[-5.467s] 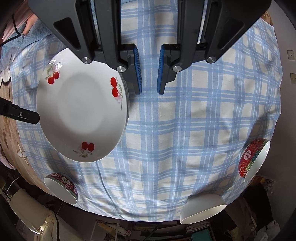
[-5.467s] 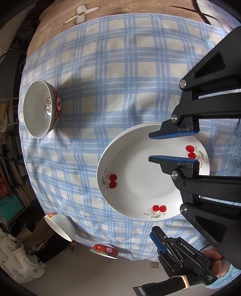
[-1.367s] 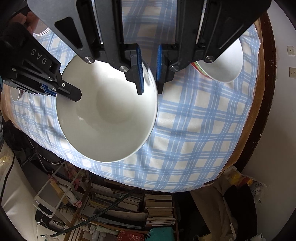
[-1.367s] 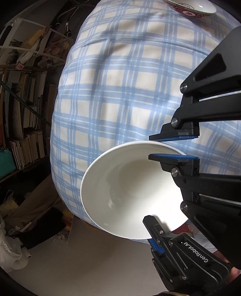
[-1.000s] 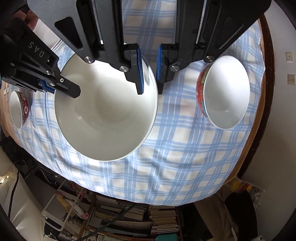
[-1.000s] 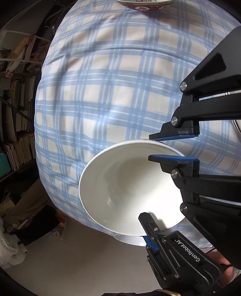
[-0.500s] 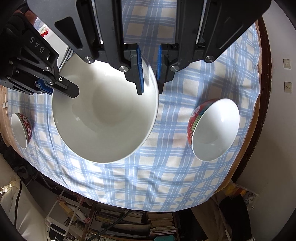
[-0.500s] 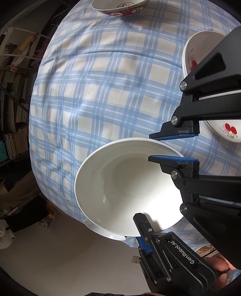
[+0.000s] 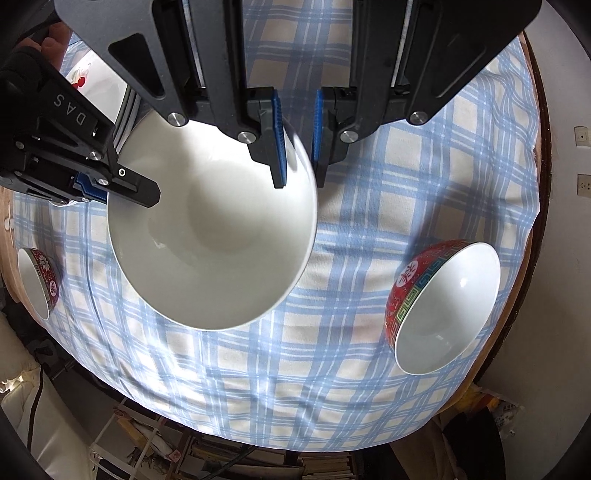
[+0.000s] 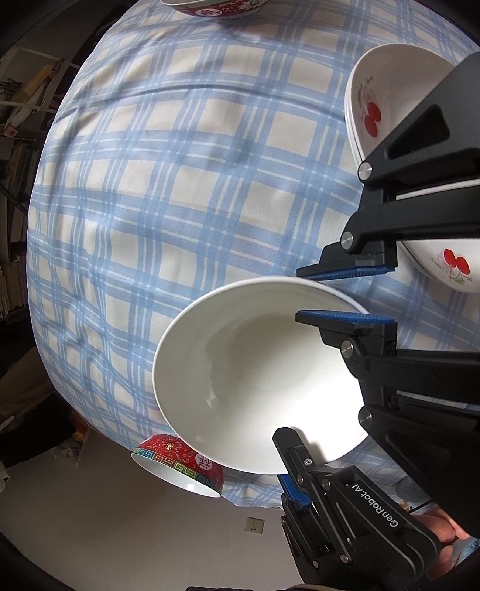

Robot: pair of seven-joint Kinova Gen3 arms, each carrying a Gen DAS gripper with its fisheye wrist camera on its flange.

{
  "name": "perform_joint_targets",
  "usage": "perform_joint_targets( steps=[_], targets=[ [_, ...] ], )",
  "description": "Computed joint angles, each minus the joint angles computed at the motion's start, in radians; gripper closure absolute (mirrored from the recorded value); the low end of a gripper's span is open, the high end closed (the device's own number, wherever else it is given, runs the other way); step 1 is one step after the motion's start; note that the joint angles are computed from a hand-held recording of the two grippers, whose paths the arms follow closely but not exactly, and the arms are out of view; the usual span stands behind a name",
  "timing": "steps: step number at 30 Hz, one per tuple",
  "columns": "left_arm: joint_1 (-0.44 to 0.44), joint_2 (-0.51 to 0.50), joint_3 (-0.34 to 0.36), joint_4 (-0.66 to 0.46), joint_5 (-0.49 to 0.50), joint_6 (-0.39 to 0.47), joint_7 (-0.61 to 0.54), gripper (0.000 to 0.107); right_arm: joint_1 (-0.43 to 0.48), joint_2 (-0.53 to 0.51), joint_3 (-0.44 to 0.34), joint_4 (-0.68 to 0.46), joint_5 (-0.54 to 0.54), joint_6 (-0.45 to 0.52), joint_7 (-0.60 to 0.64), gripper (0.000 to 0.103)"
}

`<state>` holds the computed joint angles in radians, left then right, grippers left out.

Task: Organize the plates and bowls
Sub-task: 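Lift the white bowl with both grippers and carry it beside the plate stack, then lower the white bowl onto the cloth and open both grippers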

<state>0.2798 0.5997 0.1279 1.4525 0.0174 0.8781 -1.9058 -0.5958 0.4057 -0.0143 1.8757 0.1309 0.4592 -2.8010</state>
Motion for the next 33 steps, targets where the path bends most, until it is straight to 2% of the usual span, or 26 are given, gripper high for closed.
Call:
perform_joint_targets(
  steps=[4,7,9,12,14,18,20,22,24,27,33],
  targets=[
    [-0.015,0.007,0.01,-0.015,0.01,0.018,-0.029,0.093,0.057,-0.007,-0.044,0.014,-0.05,-0.03,0.064,0.084],
    [-0.007,-0.011,-0.002,0.004,-0.004,-0.02,-0.033,0.091,0.031,-0.013,-0.019,-0.003,-0.036,-0.001,0.064,0.083],
    [-0.011,-0.015,0.0,-0.003,-0.006,-0.013,-0.04,0.09,0.023,-0.017,-0.011,-0.021,-0.018,0.031,0.067,0.081],
    [-0.034,-0.012,0.011,-0.041,0.015,0.035,-0.062,0.089,0.006,-0.031,0.006,-0.04,0.022,0.053,0.053,0.065],
    [-0.036,-0.02,0.008,-0.046,0.012,0.027,-0.077,0.082,-0.012,-0.037,0.023,-0.062,0.063,0.079,0.029,0.048],
    [-0.052,-0.031,-0.001,-0.06,0.024,0.01,-0.083,0.079,-0.001,-0.053,0.017,-0.099,0.123,0.08,0.046,0.034],
    [-0.065,-0.031,-0.006,-0.073,0.031,0.004,-0.079,0.074,-0.002,-0.053,0.027,-0.118,0.15,0.068,0.034,0.018],
    [-0.084,-0.027,-0.007,-0.093,0.043,0.008,-0.08,0.06,-0.009,-0.049,0.037,-0.143,0.18,0.069,0.023,0.011],
    [-0.097,-0.031,-0.014,-0.097,0.045,-0.012,-0.077,0.051,-0.002,-0.034,0.033,-0.178,0.191,0.071,0.034,0.009],
    [-0.1,-0.016,-0.036,-0.129,0.027,-0.016,-0.051,0.028,0.029,-0.002,0.016,-0.231,0.165,0.071,0.071,0.008],
    [-0.138,0.046,-0.053,-0.228,0.023,0.005,-0.005,0.023,0.051,0.081,0.005,-0.36,0.112,0.123,0.159,0.008]
  ],
)
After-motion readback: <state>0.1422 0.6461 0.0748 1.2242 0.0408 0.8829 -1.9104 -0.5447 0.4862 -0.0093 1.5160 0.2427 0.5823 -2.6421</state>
